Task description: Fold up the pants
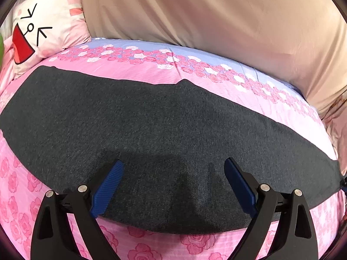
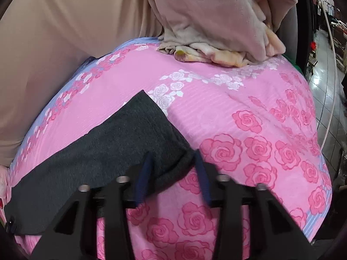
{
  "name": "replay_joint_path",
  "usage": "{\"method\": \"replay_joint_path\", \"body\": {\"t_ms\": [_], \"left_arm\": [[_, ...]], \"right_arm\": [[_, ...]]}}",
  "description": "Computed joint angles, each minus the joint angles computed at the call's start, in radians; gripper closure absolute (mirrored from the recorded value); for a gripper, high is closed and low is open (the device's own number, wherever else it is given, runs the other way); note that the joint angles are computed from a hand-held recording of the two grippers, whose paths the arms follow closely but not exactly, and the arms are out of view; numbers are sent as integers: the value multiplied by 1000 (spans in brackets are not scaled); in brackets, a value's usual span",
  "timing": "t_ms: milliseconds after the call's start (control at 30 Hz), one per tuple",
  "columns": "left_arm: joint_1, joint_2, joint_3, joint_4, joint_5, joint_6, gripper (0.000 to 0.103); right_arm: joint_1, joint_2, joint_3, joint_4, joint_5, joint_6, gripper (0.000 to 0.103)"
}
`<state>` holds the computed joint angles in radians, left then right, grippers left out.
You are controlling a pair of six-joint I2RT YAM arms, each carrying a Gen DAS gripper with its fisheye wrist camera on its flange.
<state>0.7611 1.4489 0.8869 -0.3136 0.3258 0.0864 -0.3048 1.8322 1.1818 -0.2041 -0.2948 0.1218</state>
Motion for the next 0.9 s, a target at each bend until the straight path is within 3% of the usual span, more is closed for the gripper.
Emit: {"method": "replay_joint_path", "body": {"t_ms": [133,233,433,500,567,733,900], "left_arm": [[3,-5,-5,4,15,2,11],[-5,-6,-6,4,15,13,11],[-17,7,5,-18,16,32,11],[-21,15,12,-29,14,37,11],[-31,27,25,-48,7,52,11],[-42,27,25,-60,3,72,11],[-18,22,21,-55,43,67,11]], "right_arm": [[-13,-123,-92,67,-20,-5,93],[-8,-63,-72,49,1,-2,92],[-5,-15,-53,41,-1,20,74],[-3,-4,-38,34,-5,21,75],[1,-1,-26,25,-6,25,92],[51,-141,-54,33,-78,73,93],[287,-310,-16,2,-77,87,93]]}}
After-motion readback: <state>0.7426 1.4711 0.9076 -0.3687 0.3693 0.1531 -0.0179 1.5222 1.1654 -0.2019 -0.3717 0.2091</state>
